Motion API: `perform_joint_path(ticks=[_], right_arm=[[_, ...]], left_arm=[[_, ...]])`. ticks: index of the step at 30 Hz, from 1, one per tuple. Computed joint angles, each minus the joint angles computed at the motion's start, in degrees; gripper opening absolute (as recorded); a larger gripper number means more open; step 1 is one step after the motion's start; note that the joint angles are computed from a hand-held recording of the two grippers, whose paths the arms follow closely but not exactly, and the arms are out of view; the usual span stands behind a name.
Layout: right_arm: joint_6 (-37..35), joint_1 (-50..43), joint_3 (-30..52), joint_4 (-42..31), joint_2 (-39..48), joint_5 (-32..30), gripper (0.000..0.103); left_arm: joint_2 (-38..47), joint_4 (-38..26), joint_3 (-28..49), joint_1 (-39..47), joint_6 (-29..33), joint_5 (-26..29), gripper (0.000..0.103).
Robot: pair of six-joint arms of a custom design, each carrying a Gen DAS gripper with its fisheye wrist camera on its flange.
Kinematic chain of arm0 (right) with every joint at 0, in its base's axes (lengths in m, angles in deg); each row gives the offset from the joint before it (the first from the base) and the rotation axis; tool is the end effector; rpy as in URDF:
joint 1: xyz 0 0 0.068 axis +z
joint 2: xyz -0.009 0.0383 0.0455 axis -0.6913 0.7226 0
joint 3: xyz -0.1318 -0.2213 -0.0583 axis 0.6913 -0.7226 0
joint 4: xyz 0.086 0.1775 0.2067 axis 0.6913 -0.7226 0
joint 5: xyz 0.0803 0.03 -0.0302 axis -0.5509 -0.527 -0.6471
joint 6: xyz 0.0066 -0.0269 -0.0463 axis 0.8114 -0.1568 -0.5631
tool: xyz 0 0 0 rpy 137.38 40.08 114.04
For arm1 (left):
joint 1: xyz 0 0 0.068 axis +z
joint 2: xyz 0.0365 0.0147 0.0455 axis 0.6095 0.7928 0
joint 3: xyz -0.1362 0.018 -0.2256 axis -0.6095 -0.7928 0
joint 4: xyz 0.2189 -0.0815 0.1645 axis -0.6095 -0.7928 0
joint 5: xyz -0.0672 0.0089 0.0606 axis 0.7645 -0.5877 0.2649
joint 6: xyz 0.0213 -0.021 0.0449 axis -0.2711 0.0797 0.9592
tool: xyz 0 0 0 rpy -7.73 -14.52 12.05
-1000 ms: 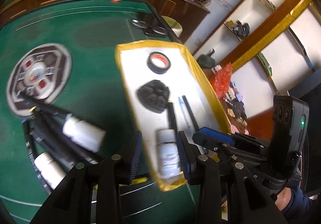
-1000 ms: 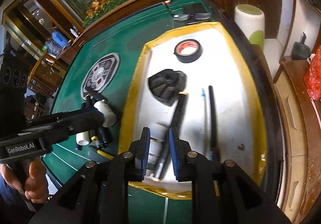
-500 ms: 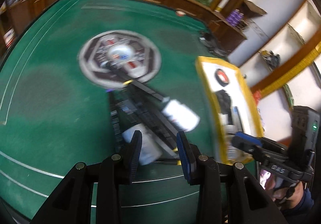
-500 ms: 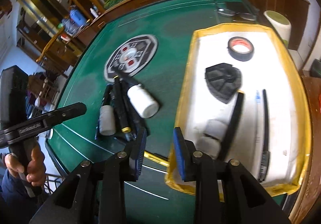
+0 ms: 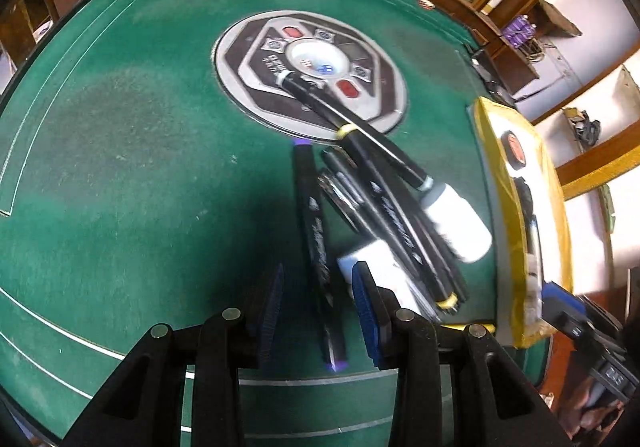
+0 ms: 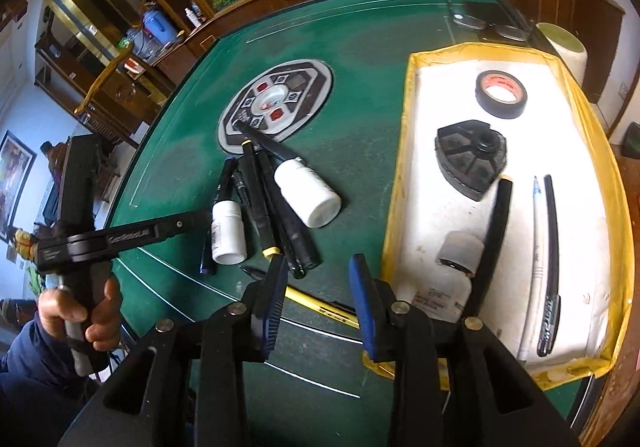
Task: Organize rigid objects
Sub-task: 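Grasp a purple-capped black marker from the pile with the left gripper, then grasp a white bottle with the right gripper while the left gripper holds the marker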
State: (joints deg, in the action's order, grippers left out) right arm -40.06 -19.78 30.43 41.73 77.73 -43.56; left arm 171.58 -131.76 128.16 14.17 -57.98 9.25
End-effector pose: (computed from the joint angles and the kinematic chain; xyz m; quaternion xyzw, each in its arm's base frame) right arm 0.2281 0.1023 0.2579 0.1073 0.9483 0.1603 0.2522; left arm 0.3793 -0.1741 0.2184 0.1353 0.9668 -0.1740 0.1289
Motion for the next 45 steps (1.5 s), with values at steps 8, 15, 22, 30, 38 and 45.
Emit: perform_joint_path(ticks=[8, 15, 22, 30, 38, 45], right_arm=[[0.6, -1.1, -1.1, -0.9, -1.8, 0.3, 0.031], [-1.4, -0.7, 1.3, 0.8, 2.4, -0.8, 0.035], [-7.4, -0.7, 8.8, 1.7, 13.0, -1.0, 0.039], [-18.5, -2.2, 22.9, -2.5, 30.7, -0.1, 0.039], [-15.0, -2.0, 20.6, -0.2, 31.4, -0.5, 0.036], [-8.9, 0.9, 12.8, 3.8, 19.9, 1.1, 0.036]], left_arm=[[5.1, -0.6, 5.6, -1.6, 1.7, -4.6, 0.035], [-0.5, 2.3, -2.5, -0.4, 3.7, -5.5, 0.016], [-6.5, 5.3, -10.5, 0.6, 5.9, -5.6, 0.016], [-7.0, 6.2, -11.3, 0.2, 6.7, -6.4, 0.016], [-8.2, 7.9, -13.1, -0.1, 6.9, -7.2, 0.016], [-10.5, 10.0, -14.8, -0.8, 5.9, -8.7, 0.015]])
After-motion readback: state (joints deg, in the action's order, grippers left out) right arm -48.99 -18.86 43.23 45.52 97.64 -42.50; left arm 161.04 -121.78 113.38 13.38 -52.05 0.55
